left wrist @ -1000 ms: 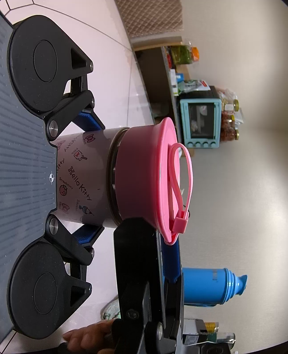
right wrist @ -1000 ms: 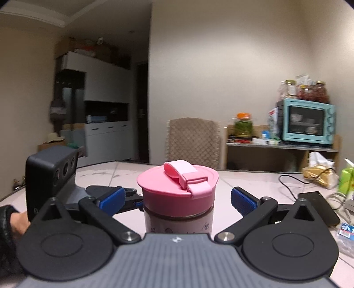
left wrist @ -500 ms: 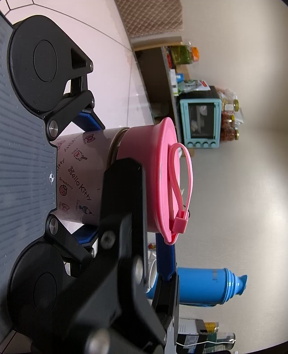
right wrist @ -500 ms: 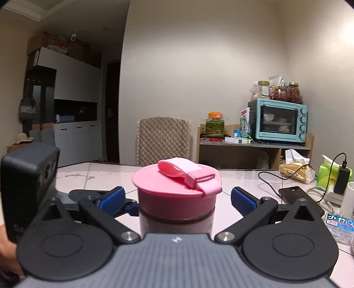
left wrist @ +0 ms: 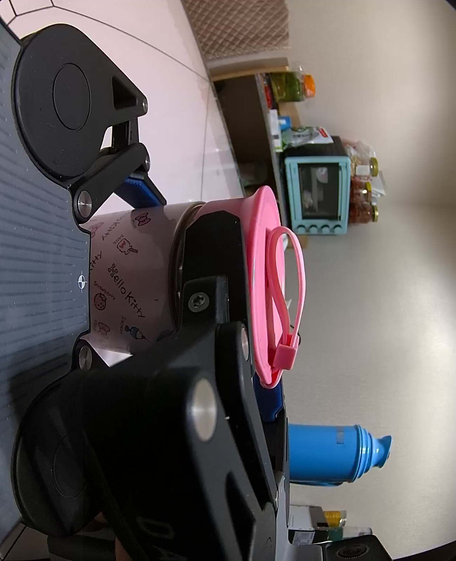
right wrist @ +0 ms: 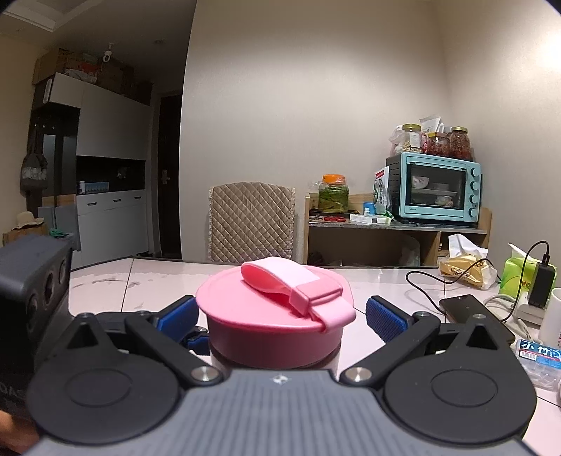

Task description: Unscrew bottle cap and pour

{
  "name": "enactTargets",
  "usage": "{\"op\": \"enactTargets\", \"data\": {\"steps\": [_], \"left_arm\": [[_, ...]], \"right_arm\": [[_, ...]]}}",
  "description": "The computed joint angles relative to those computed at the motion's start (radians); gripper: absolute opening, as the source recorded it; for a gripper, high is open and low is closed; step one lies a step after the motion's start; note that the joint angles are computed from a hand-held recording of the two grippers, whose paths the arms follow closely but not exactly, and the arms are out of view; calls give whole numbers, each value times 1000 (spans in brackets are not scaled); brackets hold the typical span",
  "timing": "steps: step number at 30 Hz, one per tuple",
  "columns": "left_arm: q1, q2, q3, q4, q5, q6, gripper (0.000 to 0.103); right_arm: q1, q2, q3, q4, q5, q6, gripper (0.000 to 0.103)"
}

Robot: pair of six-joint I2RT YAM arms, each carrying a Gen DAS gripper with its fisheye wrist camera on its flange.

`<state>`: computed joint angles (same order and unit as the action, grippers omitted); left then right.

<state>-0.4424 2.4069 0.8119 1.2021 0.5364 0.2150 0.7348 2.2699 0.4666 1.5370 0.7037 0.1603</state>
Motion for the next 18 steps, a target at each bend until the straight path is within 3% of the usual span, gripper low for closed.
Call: {"op": "enactTargets", "data": {"steps": [9, 11, 18], "left_arm": [[0, -1, 1, -2, 0, 0, 90], [0, -1, 1, -2, 0, 0, 90], [0, -1, 1, -2, 0, 0, 90]], "right_arm": [[4, -12, 9, -37, -10, 4, 94], [4, -15, 12, -46, -14, 0, 86], [-11, -7, 3, -23, -55, -21, 85]]}}
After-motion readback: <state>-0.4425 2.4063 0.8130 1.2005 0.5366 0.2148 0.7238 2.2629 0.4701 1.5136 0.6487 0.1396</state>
